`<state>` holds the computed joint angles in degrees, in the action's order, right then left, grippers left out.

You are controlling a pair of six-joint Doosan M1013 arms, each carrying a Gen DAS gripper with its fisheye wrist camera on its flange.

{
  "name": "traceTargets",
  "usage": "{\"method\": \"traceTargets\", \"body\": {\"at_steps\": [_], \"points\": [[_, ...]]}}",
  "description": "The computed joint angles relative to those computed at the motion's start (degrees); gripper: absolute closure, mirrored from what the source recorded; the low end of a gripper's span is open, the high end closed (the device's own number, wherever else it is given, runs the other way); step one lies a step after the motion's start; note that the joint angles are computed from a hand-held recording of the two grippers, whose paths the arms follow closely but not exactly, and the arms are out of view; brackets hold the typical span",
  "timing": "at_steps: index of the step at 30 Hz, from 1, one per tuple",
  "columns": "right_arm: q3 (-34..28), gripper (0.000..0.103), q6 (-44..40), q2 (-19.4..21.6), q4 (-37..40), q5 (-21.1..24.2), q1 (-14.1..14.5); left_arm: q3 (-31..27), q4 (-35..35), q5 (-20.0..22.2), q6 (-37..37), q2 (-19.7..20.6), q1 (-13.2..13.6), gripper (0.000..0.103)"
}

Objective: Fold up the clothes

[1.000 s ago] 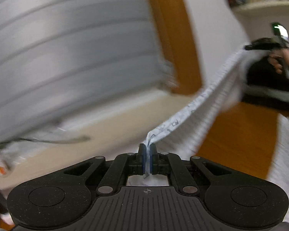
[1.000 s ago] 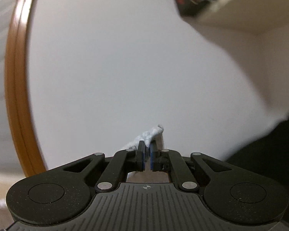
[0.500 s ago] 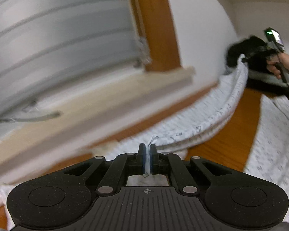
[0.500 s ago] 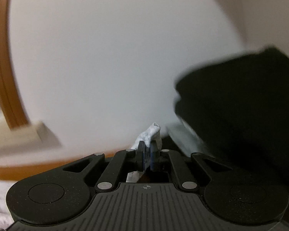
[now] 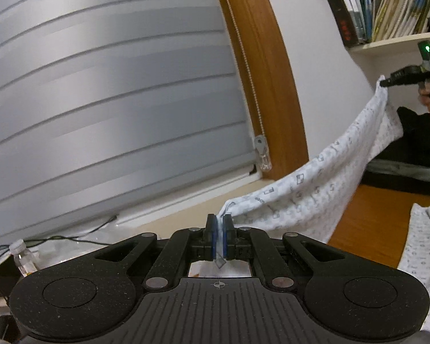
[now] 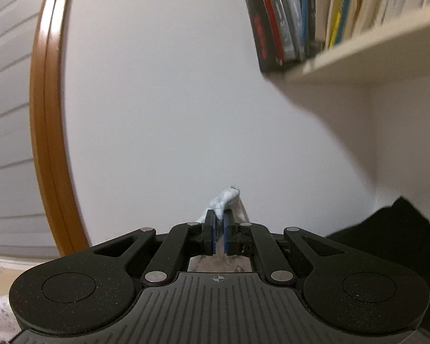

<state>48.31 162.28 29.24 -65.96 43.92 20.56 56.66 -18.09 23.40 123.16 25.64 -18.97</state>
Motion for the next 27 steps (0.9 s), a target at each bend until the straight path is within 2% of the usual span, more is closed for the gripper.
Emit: {"method": "traceTargets", "body": {"at_steps": [4,7,13,15,16,18,22,24,27], "points": [[-3.03,0.098,-4.34,1.95,2.95,1.81,-0.28,-0.34,0.94,0.39,-0.9,0.38,-0.05,0.099],[-7.84,0.098,-10.18,5.1,8.1,3.92,-0.96,-1.82,3.78,1.52,-3.41,1.71,-0.11,0.099],[-25.92,0.098,-18.65,16.05,13.32,8.79,-1.77,-6.17,9.22,2.8,-10.34,5.2,-0.05,0.099],[-31.05,0.098,-18.79,18.58,11.94,8.74,-1.69,-6.98,9.71,2.6,-10.34,5.45,-0.18,0.099],[-31.07,0.098,-17.46,18.48,10.02,8.02,-1.57,-7.2,9.45,2.46,-9.69,5.43,-0.28,0.099],[-26.61,0.098,-13.15,16.01,5.53,6.17,-1.44,-7.05,7.22,2.1,-6.74,5.13,-0.5,0.099],[-11.04,0.098,-5.87,8.18,-0.07,6.01,-1.68,-4.96,-1.81,4.27,2.83,4.2,-0.92,0.099],[-3.57,0.098,-7.05,5.18,3.99,8.17,-2.02,-3.23,-5.74,7.58,6.52,3.98,-1.27,0.099],[4.43,0.097,-11.15,2.65,13.18,11.77,-2.76,-1.03,-7.68,14.01,8.02,4.58,-1.92,0.099]]}}
